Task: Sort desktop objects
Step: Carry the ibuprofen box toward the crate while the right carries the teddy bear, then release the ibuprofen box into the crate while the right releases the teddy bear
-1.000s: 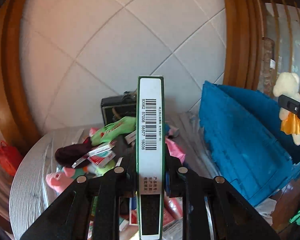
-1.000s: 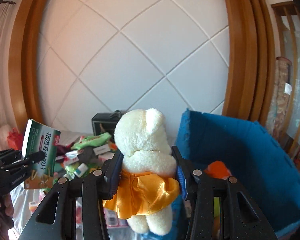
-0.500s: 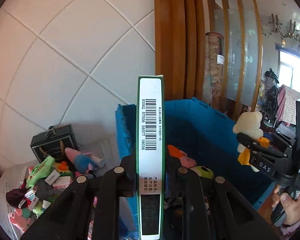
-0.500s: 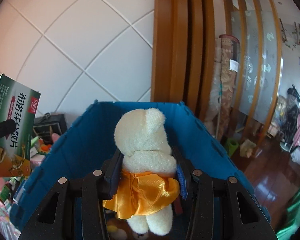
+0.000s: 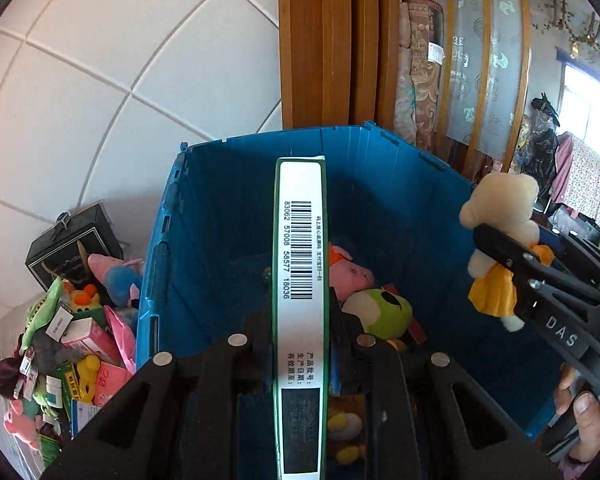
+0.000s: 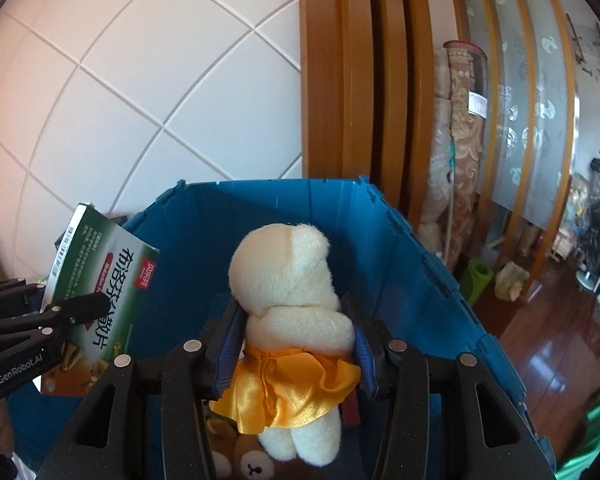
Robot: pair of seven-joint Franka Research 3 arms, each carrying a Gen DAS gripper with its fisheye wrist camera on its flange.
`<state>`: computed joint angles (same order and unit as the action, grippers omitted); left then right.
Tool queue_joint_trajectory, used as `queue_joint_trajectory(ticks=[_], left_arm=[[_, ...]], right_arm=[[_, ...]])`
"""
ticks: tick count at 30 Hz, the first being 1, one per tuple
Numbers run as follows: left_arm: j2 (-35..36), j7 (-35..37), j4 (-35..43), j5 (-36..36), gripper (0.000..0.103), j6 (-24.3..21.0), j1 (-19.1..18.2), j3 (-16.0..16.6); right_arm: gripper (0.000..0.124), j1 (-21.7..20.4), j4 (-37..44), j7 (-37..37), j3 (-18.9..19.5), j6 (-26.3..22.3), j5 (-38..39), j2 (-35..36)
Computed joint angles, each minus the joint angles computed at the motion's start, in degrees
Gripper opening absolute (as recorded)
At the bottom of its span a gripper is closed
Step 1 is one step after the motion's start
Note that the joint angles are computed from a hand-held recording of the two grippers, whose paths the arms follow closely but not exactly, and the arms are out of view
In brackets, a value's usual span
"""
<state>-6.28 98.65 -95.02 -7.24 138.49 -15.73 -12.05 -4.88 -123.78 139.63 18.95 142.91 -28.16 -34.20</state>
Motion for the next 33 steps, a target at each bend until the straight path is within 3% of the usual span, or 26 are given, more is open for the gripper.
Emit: queue_joint_trajectory(ticks=[3,4,8,9,14,20,26,33], left_arm=[[-0.3,-2.7,-0.6,5.2,0.021,0.1,0.1,-1.0],[-0.2,-2.4,-0.5,5.5,0.026,0.0,0.0,-0.9],[0.2,-2.4,0.2,5.8,0.065,-0.6,0.0,-0.7],[0.1,-2.5,0.1,5.7,0.068,-0.4,0.1,-0.6],[0.2,-3.6,0.2,6.9,0.069,-0.8,0.1,-0.8],[0.1,-4.5,-0.3,7.9,0.069,0.3,0.2,-0.9],[-0.6,-4.8,-1.5,8.2,0.069,2.3,0.1,-0.7],[-7.0,-5.6,-10.8,8.1,0.069,15.2,-0.4,0.8]], right_arm=[[0.048,1.1,0.6,-1.0,-1.1,-1.2,2.0,0.7],[0.049,1.1,0.6,-0.9,-1.0,-1.4,1.8,0.8],[0.051,0.4,0.9,-0.5,0.0,-2.1,0.0,1.3],[0.052,0.1,1.4,-0.2,0.4,-2.9,-0.6,1.6],[0.102,-0.2,4.7,1.8,2.6,-9.3,-5.5,3.6],[0.103,-0.1,8.9,5.5,6.2,-19.0,-14.7,6.8],[0.103,3.5,8.1,8.5,3.6,-18.9,-18.4,6.9],[0.103,7.0,6.3,10.5,-0.1,-16.6,-19.6,6.1]])
